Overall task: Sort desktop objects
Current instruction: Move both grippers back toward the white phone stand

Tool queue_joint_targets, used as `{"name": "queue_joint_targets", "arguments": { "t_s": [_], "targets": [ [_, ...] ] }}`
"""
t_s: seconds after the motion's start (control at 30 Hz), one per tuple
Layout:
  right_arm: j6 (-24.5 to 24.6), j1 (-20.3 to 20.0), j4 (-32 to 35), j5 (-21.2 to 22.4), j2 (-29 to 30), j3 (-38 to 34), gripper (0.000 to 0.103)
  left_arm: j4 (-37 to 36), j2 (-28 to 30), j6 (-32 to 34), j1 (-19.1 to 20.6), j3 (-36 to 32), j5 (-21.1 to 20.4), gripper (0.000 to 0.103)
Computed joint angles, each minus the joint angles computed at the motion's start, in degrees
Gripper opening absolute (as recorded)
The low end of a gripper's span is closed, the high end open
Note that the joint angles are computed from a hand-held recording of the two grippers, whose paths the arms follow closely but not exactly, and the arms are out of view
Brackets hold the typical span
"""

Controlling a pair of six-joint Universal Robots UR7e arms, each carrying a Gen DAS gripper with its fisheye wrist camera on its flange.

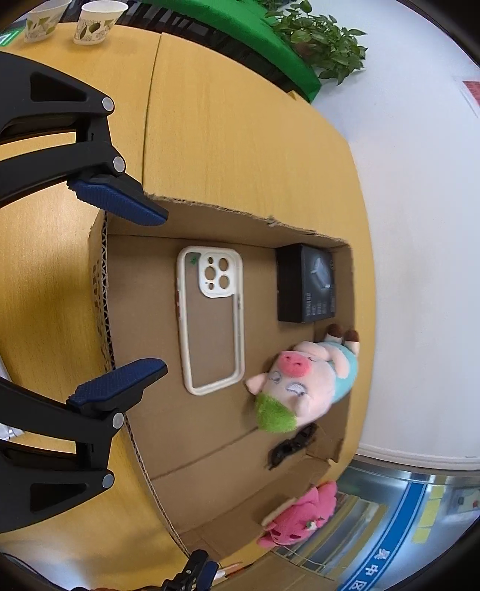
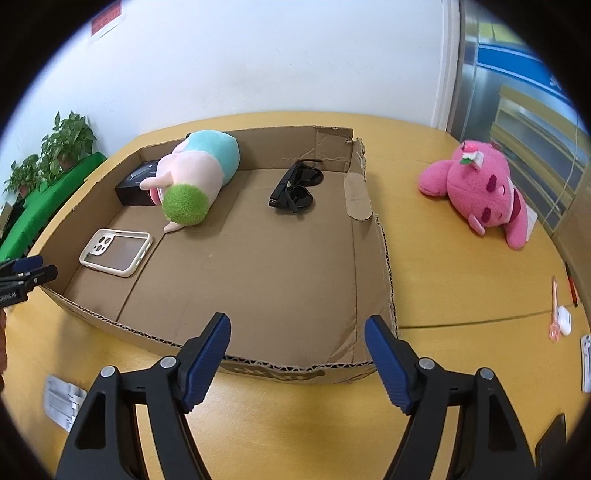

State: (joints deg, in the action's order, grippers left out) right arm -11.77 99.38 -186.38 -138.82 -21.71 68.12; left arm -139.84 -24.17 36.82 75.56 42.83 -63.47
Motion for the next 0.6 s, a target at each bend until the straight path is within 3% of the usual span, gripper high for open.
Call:
{"name": "queue_joint_targets", "arguments": {
  "t_s": [0.07, 0.13, 0.2, 0.27, 0.4, 0.5, 0.6],
  "targets": [
    [-1.4, 0.7, -2.1, 0.5, 0.1, 0.1, 0.077, -3.5, -2.0, 1.0, -0.3, 3.0, -2.1, 0.082],
    [-6.1, 1.9, -6.5, 0.5, 1.1, -0.7, 0.077, -7.6, -3.8, 2.1, -0.5, 6.1, -3.0, 0.089],
    [-8.5, 2.5, -8.5, 1.6, 1.4, -1.0, 0.078, -10.1, -4.1, 3.4, -0.7, 6.7, -3.4, 0.096],
    [-9.1, 2.8, -9.1, 1.9, 1.8, -1.5, 0.078, -9.9, -3.4, 3.3, -0.5, 5.7, -2.5, 0.097],
    [-6.6, 2.5, -8.1, 1.3, 2.1, -1.3, 0.078, -3.0, -1.2, 1.1, 0.3, 1.3, -2.8, 0.096],
    [-2.4, 1.7, -6.6, 1.8, 0.8, 1.1, 0.078, -2.4, -1.3, 0.8, 0.3, 2.7, -0.5, 0.094],
    [-1.4, 1.7, -7.5, 0.9, 0.2, 3.0, 0.078, -2.2, -1.9, 0.0, 0.5, 3.6, -0.8, 0.094]
  ]
}}
